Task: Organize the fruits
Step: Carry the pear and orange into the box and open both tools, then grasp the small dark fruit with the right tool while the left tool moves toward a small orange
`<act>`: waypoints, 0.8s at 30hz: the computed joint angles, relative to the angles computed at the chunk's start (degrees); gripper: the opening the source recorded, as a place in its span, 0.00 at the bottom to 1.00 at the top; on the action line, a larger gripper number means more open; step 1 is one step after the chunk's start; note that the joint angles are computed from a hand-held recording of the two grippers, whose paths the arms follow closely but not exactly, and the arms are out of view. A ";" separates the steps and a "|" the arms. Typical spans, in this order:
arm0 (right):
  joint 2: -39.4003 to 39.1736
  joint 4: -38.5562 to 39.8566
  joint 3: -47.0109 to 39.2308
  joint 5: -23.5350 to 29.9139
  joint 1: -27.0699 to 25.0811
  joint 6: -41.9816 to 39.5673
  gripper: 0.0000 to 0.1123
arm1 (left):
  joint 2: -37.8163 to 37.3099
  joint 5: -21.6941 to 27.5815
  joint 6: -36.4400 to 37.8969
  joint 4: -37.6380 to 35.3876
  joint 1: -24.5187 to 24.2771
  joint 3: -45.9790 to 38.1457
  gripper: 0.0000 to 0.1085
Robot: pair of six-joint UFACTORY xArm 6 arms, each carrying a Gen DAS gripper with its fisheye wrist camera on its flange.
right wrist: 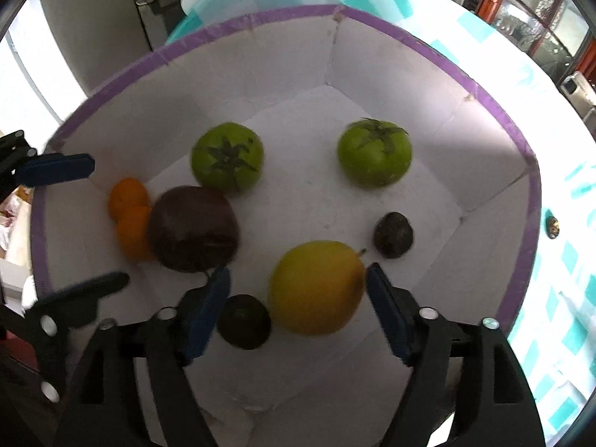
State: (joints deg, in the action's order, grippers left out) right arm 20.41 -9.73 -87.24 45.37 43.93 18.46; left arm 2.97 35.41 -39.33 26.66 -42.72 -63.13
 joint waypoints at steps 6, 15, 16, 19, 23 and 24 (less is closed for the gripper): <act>-1.36 -0.38 2.01 -3.12 0.22 1.59 0.68 | 0.13 0.30 -4.74 4.21 -0.55 0.05 0.85; -6.15 -5.78 9.32 -11.08 -0.38 6.10 0.69 | 0.56 0.06 -10.72 7.95 -0.82 -0.02 0.93; -7.14 -7.95 10.62 -12.42 -0.52 8.17 0.75 | 0.83 0.34 -11.23 8.34 -1.02 -0.30 0.94; -12.33 -7.72 17.62 -22.62 -2.49 11.75 0.77 | 1.37 0.54 -12.41 8.87 -1.27 -0.84 0.94; -17.09 -13.01 22.50 -29.08 -6.97 18.10 0.77 | 1.46 0.56 -11.92 8.17 -1.22 -0.84 0.94; -18.28 -14.34 23.70 -30.06 -8.69 19.83 0.77 | 1.66 0.91 -11.28 7.54 -1.23 -1.18 0.94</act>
